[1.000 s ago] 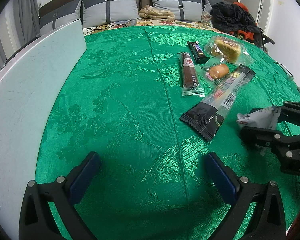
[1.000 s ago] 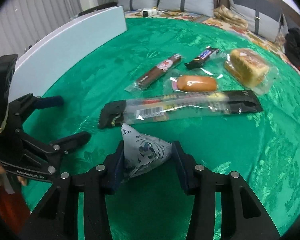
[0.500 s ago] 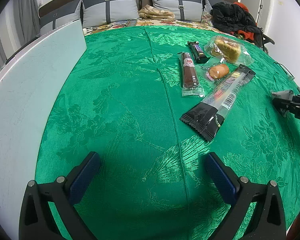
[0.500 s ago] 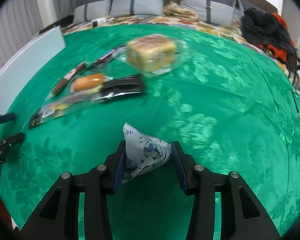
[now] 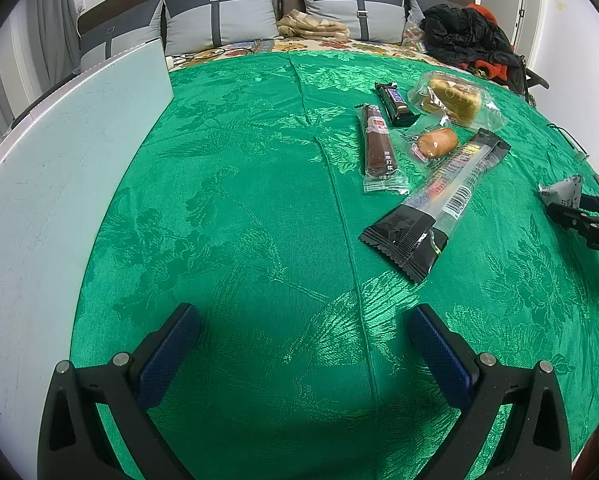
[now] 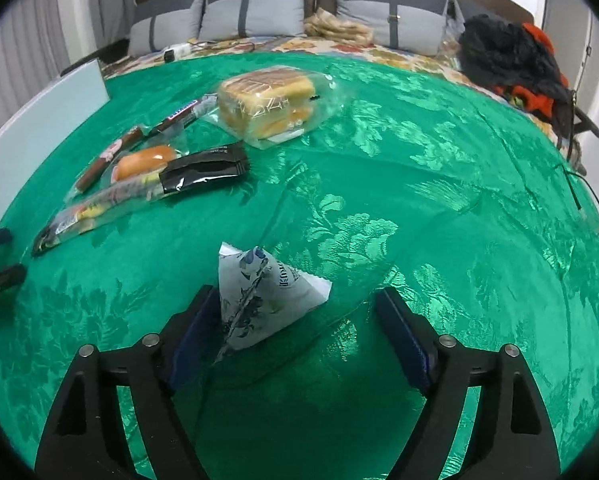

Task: Organize snacks
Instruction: 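Hold the white pouch in the right tool while the left tool moves toward the brown sausage stick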

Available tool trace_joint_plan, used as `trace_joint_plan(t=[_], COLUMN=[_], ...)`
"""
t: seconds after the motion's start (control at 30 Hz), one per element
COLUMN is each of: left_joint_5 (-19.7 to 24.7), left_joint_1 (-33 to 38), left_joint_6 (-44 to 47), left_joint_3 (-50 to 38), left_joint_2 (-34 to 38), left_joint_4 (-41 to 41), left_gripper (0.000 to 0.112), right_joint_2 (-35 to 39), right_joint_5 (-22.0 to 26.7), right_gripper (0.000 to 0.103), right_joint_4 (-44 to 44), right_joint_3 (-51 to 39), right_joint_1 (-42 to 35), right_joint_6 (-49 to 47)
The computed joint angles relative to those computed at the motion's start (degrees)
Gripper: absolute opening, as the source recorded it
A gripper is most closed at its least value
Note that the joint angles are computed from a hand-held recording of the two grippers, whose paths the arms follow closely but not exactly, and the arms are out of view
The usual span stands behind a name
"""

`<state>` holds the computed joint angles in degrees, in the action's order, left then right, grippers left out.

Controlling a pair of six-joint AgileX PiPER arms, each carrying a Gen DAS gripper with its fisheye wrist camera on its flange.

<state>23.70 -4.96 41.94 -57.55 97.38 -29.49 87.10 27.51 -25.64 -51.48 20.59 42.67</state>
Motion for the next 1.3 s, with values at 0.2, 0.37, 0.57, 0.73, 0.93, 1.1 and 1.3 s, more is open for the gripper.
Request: trace_joint_plan(t=[0.2,0.37,0.57,0.73,0.93,1.1,1.3], left_joint_5=[-0.04,-0.08,-0.1,-0.11,-0.12,-0.05,10.05], left_joint_1=[-0.02,0.01,-0.03,-0.04,-0.05,-0.06,-0.34], left_joint_6=[0.04,0.05,0.04,0.06,0.0,-0.09,-9.34], left_joint_3=[0.01,0.02,0.01,0.01,0.02,-0.03,-7.93], left_joint_2=[0.03,0.04,0.06,0.07,0.06,0.09,2.86], left_joint_4=[-0.06,-0.05,-0.06,-0.1,-0.06,0.01,7.81], left_gripper=[0.103,0.103,0.103,0.103,0.103,0.103,0.103], right_joint_2=[-0.01,0.01,0.05,0.05,0.05,0.06,0.09], right_joint_5=[-0.01,-0.02,0.01,0.01,0.01,0.01,0.03], right_gripper=[0.085,0.085,0.085,0.085,0.085,0.085,0.085], right_joint_4=[-0.16,-0.16,-0.21,-0.2,-0.25,-0.28,-0.34], right_joint_3=[0.08,0.06,0.02,0.01,0.03,0.03,0.0], right_joint_1=[0.07,0.04,0.06,0.05,0.08,0.1,0.14], right_joint_6=[0.28,0.23,0.27,0.25,0.32,0.37,0.45])
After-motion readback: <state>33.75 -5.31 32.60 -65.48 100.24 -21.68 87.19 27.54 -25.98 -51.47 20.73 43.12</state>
